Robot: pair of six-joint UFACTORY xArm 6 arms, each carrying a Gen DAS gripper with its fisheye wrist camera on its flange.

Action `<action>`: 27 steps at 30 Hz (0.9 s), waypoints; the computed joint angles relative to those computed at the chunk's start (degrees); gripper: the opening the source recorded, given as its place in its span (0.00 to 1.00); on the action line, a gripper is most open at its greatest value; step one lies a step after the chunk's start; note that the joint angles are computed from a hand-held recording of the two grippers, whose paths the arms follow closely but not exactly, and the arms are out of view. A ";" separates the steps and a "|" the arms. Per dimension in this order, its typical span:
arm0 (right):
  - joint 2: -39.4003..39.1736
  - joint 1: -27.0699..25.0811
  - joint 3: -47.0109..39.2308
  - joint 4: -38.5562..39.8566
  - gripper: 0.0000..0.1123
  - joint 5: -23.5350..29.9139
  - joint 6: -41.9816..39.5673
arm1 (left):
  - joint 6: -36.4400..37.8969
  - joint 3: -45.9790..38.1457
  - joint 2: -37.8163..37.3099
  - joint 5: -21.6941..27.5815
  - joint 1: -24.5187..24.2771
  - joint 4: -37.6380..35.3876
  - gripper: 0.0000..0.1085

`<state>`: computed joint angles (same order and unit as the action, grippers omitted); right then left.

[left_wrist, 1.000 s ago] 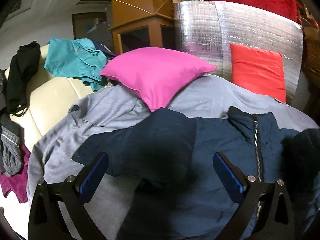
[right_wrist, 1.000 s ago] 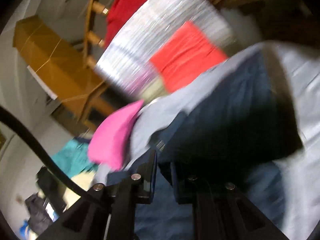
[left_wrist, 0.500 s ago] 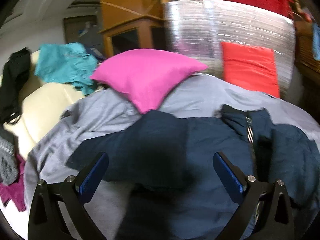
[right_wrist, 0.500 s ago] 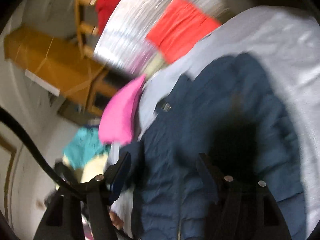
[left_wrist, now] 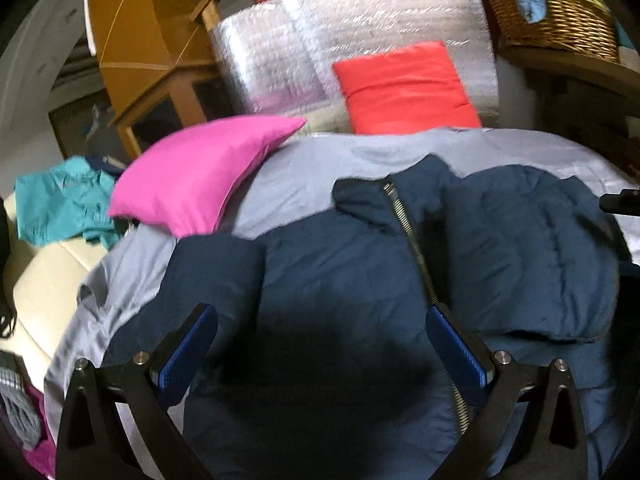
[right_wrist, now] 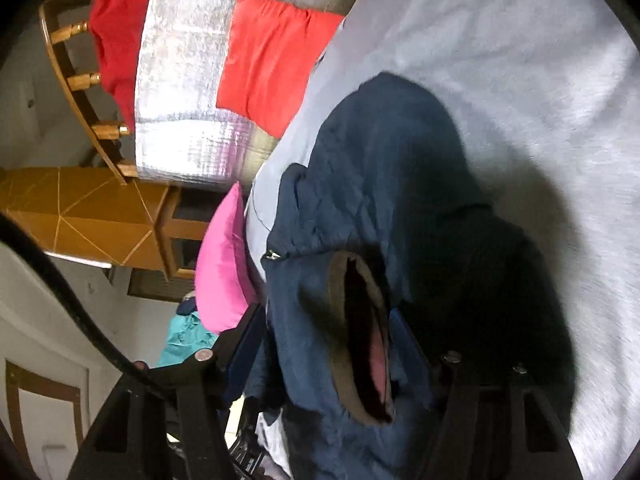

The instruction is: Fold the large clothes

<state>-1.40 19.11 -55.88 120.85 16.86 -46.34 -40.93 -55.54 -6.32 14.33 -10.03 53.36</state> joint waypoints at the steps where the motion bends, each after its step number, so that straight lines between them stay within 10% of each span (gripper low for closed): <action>1: 1.85 0.72 -1.67 -0.25 0.60 -0.13 0.29 | 1.41 -0.23 0.39 0.58 0.23 -1.95 0.95; 11: -4.09 3.75 -1.50 10.01 0.63 22.35 -27.19 | 0.67 1.60 -1.41 2.07 4.09 -1.96 0.95; 15: -3.64 6.84 -4.57 5.53 0.71 13.47 -28.91 | 3.49 3.10 -2.39 0.97 4.02 -4.19 0.95; 20: -2.60 3.92 -2.96 9.60 0.71 15.71 -25.65 | 19.97 5.53 -3.49 -2.35 1.77 -23.33 0.95; 27: -2.49 4.04 -4.91 8.29 0.71 -8.47 -15.02 | 32.63 8.07 -5.30 -5.79 -0.49 -38.97 0.95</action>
